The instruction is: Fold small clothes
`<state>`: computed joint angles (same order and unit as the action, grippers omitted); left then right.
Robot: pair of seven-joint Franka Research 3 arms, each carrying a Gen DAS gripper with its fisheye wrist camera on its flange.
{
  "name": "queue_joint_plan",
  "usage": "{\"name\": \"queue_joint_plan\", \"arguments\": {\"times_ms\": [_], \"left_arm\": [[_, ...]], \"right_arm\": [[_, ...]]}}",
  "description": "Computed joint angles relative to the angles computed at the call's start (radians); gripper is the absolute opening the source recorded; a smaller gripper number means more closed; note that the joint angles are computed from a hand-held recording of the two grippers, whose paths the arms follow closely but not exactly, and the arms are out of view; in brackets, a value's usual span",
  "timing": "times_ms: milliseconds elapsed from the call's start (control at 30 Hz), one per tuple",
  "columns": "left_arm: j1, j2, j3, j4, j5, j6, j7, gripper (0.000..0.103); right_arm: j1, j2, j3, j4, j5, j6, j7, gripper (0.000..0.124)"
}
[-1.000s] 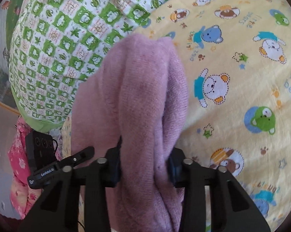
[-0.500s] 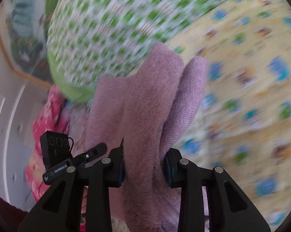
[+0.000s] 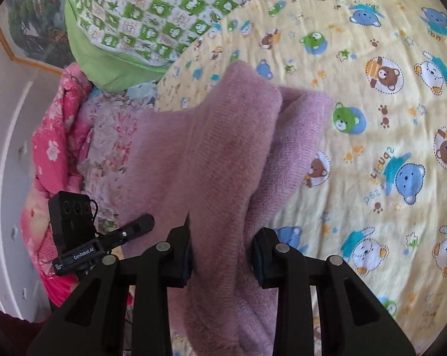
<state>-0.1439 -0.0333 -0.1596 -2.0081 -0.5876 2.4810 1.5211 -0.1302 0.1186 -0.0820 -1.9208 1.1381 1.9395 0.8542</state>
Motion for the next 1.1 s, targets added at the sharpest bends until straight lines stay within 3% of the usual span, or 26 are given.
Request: {"name": "queue_joint_plan", "arguments": {"times_ms": [133,233,467,733,1100], "left_arm": [[0.003,0.011,0.002,-0.014,0.001,0.014,0.015,0.046],[0.010,0.020,0.002,-0.005,0.000,-0.003,-0.001,0.053],[0.012,-0.070,0.008,-0.057,0.138,-0.032,-0.095,0.070],[-0.032,-0.246,0.059,-0.214,0.164,-0.085,-0.094,0.070],[-0.080,-0.262,0.059,-0.253,0.187,-0.117,-0.094,0.070]], "right_arm": [[0.009,0.006,0.004,-0.006,-0.015,0.040,0.018,0.040],[0.004,-0.006,0.000,-0.023,-0.005,0.048,0.059,0.057],[-0.003,-0.175,-0.042,-0.166,-0.022,0.129,0.081,0.062],[0.032,-0.346,-0.089,-0.319,-0.075,0.118,0.032,0.062],[0.082,-0.208,-0.064,-0.197,-0.034,0.144,0.052,0.061]]}}
